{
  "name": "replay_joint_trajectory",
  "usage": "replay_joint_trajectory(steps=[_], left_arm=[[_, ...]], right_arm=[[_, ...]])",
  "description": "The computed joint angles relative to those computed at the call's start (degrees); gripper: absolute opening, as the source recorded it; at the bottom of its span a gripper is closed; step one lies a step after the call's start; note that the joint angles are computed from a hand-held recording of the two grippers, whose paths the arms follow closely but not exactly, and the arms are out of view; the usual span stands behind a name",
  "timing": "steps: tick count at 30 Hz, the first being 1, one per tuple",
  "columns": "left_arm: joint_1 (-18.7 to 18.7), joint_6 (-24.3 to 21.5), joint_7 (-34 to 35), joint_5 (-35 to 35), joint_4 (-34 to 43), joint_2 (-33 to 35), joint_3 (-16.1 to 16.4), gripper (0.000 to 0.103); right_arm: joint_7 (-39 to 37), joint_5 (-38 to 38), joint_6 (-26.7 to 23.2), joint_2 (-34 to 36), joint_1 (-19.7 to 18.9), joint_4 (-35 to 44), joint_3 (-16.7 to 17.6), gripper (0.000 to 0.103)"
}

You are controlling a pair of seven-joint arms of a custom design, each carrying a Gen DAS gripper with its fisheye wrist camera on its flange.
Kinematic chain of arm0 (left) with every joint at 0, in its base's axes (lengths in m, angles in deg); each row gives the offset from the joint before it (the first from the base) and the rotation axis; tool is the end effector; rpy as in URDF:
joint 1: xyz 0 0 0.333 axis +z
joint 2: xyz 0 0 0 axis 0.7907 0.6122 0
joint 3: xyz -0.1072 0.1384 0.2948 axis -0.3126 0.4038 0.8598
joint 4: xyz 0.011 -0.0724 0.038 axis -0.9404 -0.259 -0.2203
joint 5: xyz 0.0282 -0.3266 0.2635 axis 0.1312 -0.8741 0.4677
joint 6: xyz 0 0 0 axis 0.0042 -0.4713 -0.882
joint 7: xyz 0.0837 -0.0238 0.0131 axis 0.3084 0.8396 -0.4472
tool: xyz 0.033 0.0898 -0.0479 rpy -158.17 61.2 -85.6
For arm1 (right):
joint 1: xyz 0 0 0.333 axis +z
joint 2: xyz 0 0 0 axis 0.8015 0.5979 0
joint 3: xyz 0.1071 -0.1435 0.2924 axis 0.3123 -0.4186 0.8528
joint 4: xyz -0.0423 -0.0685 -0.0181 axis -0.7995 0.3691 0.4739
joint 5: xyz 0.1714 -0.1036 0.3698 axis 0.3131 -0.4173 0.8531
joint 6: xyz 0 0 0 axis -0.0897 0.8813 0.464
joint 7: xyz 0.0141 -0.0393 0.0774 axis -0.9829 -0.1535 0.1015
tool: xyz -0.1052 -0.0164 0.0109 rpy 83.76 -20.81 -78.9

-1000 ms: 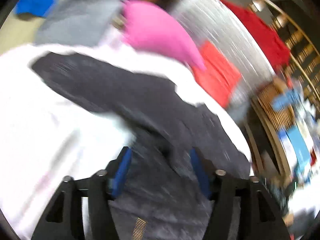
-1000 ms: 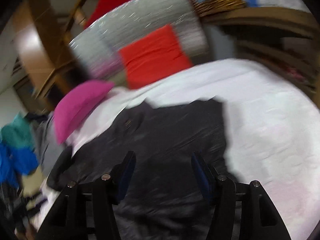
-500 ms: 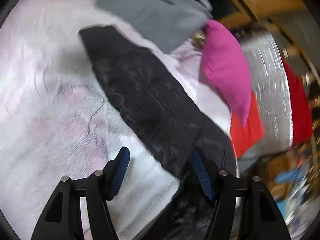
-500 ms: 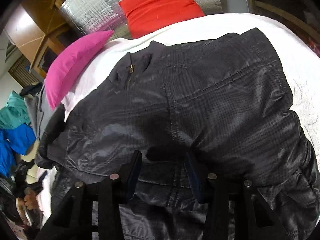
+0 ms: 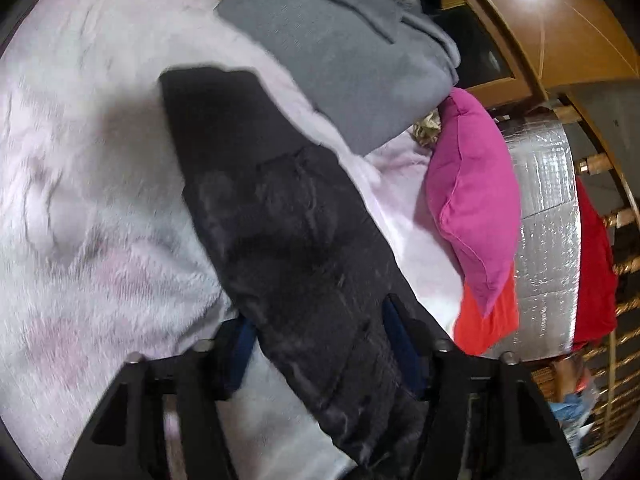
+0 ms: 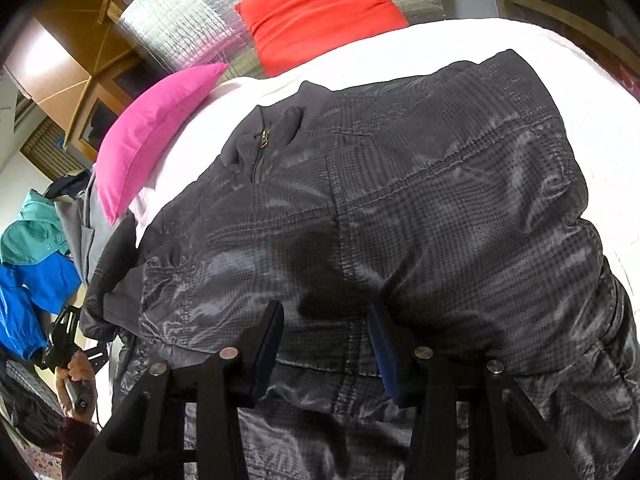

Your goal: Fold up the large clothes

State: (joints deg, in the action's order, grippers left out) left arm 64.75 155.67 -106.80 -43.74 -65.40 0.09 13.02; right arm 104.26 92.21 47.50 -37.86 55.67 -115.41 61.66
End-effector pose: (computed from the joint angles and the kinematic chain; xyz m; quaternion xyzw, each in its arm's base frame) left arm 0.4188 -0.0494 0.5021 -0.8775 0.0867 -0.4631 0.0892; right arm 0.5819 0.0064 0.5621 -0.6955 0.6309 0.0211 0.3433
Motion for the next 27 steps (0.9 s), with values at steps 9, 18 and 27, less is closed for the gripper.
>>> replay_joint_trajectory(steps=[9, 18, 27], left_arm=[[3.06, -6.73, 0.93, 7.29, 4.49, -1.65, -4.62, 0.008], [2.42, -6.58, 3.09, 20.84, 19.04, 0.79, -12.94, 0.007], [-13.83, -9.84, 15.22, 20.05, 31.35, 18.82, -11.01, 0.006]], right_arm=[[0.64, 0.81, -0.98, 0.13, -0.24, 0.5, -0.33, 0.047], [0.62, 5.77, 2.41, -1.7, -1.16, -0.44, -1.41, 0.047], [2.65, 7.78, 2.74, -1.3, -2.89, 0.46, -2.79, 0.047]])
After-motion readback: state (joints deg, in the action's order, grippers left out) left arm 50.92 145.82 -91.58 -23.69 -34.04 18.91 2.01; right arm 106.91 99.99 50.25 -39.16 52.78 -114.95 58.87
